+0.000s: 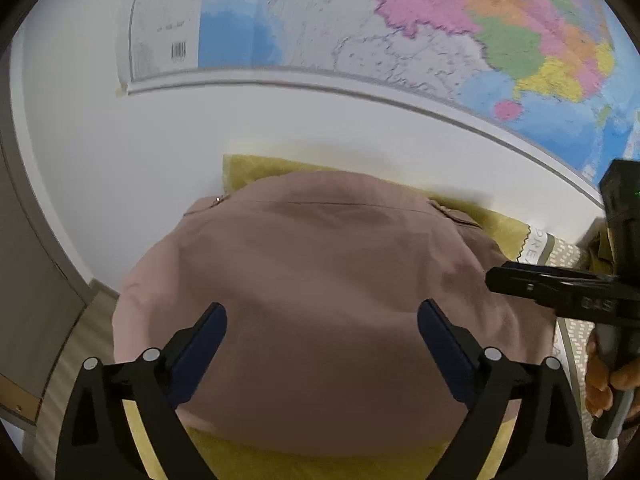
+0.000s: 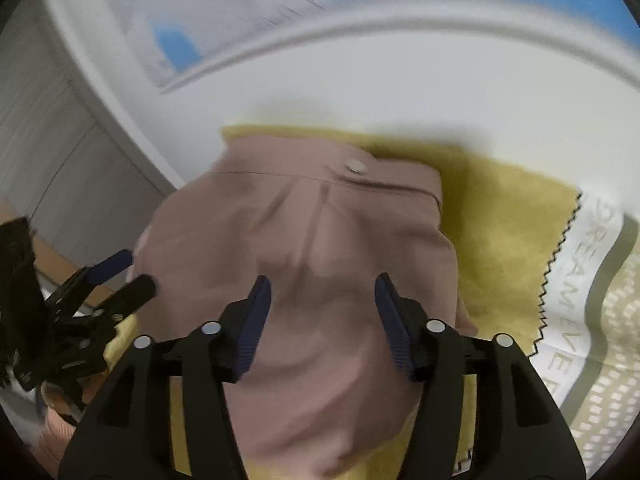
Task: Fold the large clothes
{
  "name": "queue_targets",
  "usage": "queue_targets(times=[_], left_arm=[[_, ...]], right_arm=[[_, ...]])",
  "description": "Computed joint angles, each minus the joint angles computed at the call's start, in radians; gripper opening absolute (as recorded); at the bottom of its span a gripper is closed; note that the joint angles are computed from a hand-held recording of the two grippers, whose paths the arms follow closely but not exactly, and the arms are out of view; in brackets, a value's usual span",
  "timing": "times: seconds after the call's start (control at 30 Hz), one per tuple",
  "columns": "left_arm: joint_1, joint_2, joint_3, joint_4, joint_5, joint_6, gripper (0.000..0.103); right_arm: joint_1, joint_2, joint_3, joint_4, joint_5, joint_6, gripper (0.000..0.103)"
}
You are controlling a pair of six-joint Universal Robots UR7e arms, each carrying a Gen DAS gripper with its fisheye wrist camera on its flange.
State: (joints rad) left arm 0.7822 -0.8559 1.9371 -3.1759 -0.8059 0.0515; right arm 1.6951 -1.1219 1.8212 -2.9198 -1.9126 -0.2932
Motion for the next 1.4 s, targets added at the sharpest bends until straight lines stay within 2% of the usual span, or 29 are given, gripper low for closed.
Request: queue_targets(times=[0.13, 0.17, 0.33, 0.6, 0.67, 0.8, 0.9, 1.17, 1.4], left_arm=[[-0.039, 0.003, 0.037, -0.040, 0.062, -0.018, 0.096], [-0.048, 0.003, 0.045, -0.042, 0.077, -0.029, 0.096], [-0.100, 0.003, 0.095, -0.033, 0.197, -0.121, 0.096], [-0.187, -0.029, 0.204, -0.003, 0.312, -0.276, 0.096], [-0.201, -0.046, 0.221, 0.026, 0.307, -0.317, 0.096], [-0.244, -0.064, 0.256, 0.100, 0.356, -0.426, 0.096], [-0.265, -0.080, 0.274, 0.151, 0.364, -0.500, 0.096], [-0.319, -0.111, 0.310, 0.273, 0.354, -0.621, 0.096], [-0.350, -0.117, 0.321, 0.347, 0.379, -0.700, 0.096]], right_arm=[[0.033, -0.034, 0.109, -0.136, -0.022, -0.078, 0.065], [0.034, -0.047, 0.135, -0.166, -0.027, -0.100, 0.070], [0.057, -0.075, 0.245, -0.324, -0.066, -0.194, 0.083], [0.103, -0.057, 0.339, -0.477, -0.098, -0.261, 0.097], [0.108, -0.068, 0.365, -0.502, -0.102, -0.263, 0.097], [0.113, -0.094, 0.411, -0.519, -0.095, -0.250, 0.097], [0.118, -0.118, 0.446, -0.528, -0.089, -0.236, 0.097], [0.122, -0.160, 0.512, -0.546, -0.102, -0.210, 0.097], [0.119, -0.181, 0.551, -0.562, -0.104, -0.202, 0.097]])
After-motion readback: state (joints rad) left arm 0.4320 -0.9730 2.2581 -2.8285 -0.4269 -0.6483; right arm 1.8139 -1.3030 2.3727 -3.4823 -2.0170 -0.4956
